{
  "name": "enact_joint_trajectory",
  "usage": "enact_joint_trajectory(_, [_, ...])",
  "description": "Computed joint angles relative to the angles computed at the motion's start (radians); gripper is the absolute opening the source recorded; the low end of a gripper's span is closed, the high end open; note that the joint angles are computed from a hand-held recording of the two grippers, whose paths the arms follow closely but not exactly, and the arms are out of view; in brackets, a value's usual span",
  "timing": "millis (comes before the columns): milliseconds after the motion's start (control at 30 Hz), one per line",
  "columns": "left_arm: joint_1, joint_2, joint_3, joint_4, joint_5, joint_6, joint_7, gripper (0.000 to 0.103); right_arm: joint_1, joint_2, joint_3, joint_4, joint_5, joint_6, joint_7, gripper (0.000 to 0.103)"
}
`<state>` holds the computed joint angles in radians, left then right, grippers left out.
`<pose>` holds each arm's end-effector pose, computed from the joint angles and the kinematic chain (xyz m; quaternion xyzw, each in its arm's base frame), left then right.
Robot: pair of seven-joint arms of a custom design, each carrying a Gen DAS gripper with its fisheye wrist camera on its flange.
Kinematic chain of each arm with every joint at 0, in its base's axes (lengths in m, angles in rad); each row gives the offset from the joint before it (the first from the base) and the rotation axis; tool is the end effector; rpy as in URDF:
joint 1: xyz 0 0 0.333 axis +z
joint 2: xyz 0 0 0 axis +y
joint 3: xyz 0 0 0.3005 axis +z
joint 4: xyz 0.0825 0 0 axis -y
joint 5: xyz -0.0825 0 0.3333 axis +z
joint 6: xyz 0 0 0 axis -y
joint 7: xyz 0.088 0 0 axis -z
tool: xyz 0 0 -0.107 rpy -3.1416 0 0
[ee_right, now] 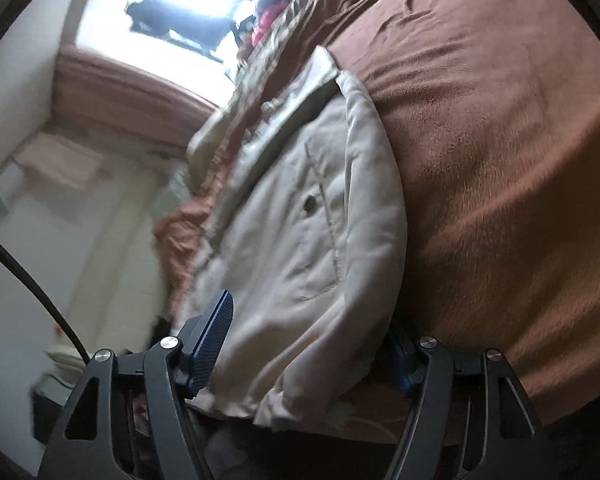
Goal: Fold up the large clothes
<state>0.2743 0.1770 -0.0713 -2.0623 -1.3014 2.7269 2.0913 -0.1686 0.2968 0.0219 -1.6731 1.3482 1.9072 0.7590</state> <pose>0.5386 0.1492 0.3974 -0.8406 0.3414 -0.4202 0.0183 0.6124 -0.0211 0.4826 -0.6021 0.5428 0.2001 0.5503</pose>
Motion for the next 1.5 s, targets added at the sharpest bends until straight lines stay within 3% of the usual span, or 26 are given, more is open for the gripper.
enact_joint_trajectory(100, [-0.008, -0.016, 0.0, -0.021, 0.02, 0.01, -0.003, 0.049, -0.01, -0.006, -0.001, -0.029, 0.045, 0.0, -0.021, 0.063])
enact_joint_trajectory(200, [-0.025, -0.02, 0.004, -0.036, 0.112, 0.037, -0.074, 0.042, 0.024, -0.031, -0.007, -0.047, -0.015, 0.081, -0.015, 0.053])
enact_joint_trajectory(367, [-0.033, -0.002, -0.003, -0.044, 0.156, 0.087, -0.12, 0.034, 0.089, -0.087, -0.006, -0.085, -0.103, 0.206, 0.016, 0.048])
enact_joint_trajectory(467, [-0.034, 0.019, -0.009, -0.029, 0.195, 0.125, -0.171, 0.029, 0.12, -0.086, -0.003, -0.071, -0.145, 0.266, 0.084, 0.034])
enact_joint_trajectory(533, [-0.035, 0.022, -0.011, -0.032, 0.247, 0.145, -0.225, 0.018, 0.118, -0.076, -0.001, -0.055, -0.138, 0.262, 0.103, 0.019])
enact_joint_trajectory(633, [-0.019, 0.001, -0.033, -0.051, 0.216, 0.167, -0.215, 0.012, 0.101, -0.093, -0.003, -0.072, -0.113, 0.221, 0.102, 0.006])
enact_joint_trajectory(833, [-0.022, -0.067, -0.034, -0.083, 0.114, 0.207, -0.137, 0.006, 0.08, -0.143, -0.029, -0.12, -0.024, 0.142, 0.028, 0.002])
enact_joint_trajectory(1100, [-0.085, -0.178, 0.009, -0.118, 0.067, 0.277, -0.093, 0.004, 0.095, -0.265, -0.071, -0.182, 0.051, 0.088, -0.055, 0.002])
enact_joint_trajectory(1500, [-0.215, -0.438, 0.09, -0.266, -0.161, 0.352, 0.132, 0.004, 0.097, -0.398, -0.17, -0.353, 0.108, -0.023, -0.202, 0.002])
